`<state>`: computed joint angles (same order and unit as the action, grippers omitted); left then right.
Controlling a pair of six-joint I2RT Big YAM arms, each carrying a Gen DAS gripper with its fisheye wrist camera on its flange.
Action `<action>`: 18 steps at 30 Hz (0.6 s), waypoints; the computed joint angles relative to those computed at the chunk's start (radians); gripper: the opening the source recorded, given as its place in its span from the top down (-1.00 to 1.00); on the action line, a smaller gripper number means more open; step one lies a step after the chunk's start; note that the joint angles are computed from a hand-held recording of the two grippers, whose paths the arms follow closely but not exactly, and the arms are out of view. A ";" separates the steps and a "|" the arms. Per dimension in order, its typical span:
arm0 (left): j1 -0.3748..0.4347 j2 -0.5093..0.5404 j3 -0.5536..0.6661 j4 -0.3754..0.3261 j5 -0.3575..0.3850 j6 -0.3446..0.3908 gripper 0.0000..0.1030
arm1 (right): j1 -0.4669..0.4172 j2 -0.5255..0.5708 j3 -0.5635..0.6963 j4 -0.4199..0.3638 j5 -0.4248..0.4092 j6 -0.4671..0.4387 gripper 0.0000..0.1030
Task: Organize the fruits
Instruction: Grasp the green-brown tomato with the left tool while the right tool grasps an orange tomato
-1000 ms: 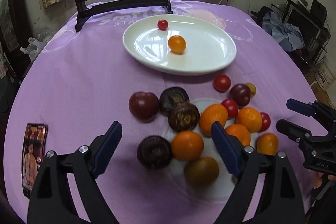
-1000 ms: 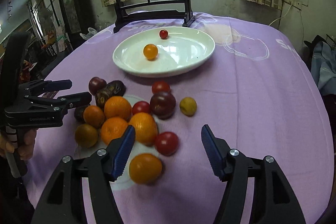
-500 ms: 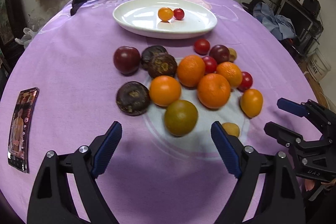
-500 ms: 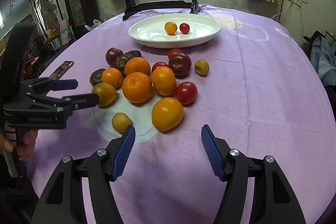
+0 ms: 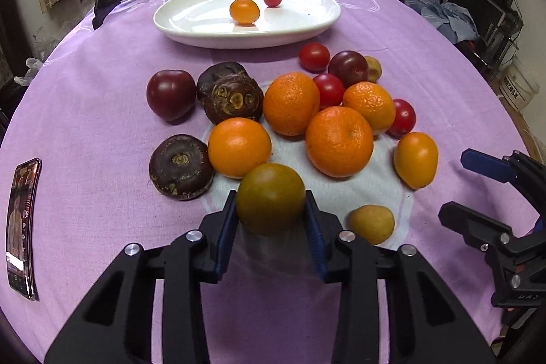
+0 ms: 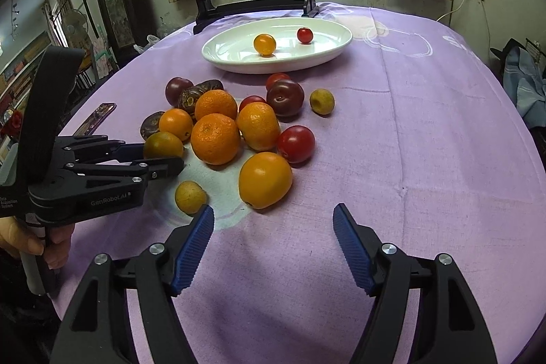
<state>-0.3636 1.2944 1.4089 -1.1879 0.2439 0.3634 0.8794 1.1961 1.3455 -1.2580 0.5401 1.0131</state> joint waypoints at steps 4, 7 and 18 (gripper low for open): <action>0.015 -0.004 0.003 -0.014 0.029 0.014 0.29 | -0.021 0.032 0.023 -0.038 -0.016 -0.006 -0.41; 0.032 -0.014 0.004 -0.018 0.047 0.024 0.29 | -0.041 0.045 0.029 -0.021 -0.043 -0.020 -0.21; 0.068 -0.032 0.016 -0.049 0.084 0.062 0.30 | -0.074 0.069 0.047 0.001 -0.066 0.023 0.28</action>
